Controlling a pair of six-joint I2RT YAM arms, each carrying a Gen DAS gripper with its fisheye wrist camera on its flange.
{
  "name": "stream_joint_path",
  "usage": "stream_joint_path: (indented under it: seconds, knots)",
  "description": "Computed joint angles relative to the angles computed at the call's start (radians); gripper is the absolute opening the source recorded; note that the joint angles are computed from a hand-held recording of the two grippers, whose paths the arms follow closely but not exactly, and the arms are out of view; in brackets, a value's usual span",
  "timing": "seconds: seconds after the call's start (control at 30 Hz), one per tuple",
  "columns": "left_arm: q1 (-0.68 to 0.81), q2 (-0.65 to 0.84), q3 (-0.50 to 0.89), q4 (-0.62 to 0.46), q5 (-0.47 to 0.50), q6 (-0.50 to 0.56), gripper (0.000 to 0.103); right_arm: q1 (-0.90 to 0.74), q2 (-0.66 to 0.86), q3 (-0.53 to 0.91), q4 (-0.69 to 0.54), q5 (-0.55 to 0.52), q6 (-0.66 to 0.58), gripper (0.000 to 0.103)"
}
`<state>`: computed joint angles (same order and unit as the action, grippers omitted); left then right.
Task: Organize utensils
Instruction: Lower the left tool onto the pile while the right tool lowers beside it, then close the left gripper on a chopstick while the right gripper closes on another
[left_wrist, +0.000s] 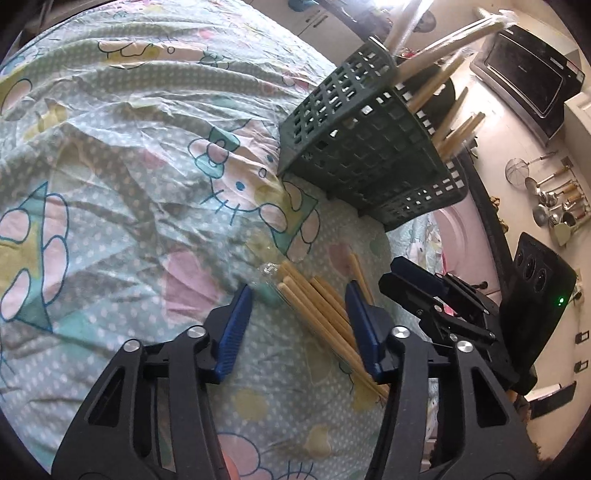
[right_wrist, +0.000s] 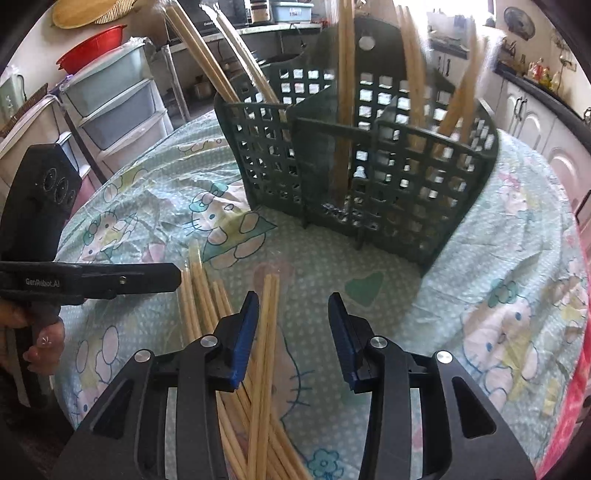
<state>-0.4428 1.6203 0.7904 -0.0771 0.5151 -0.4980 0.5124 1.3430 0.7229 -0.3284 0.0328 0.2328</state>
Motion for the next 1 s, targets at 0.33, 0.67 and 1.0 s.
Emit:
stream_joint_path:
  seconds: [0.33,0.67,1.0]
  knots:
    - [0.053,0.032,-0.001,0.005,0.034,-0.002,0.011,-0.038,0.19,0.127,-0.015,-0.08,-0.006,0.035]
    - [0.08,0.046,-0.006,0.048,0.116,-0.042,0.025,-0.038,0.221,0.176,-0.049,-0.058,0.01,0.011]
    - [0.079,0.086,0.025,0.051,0.085,-0.038,0.004,-0.011,0.134,0.17,-0.077,0.016,0.024,0.011]
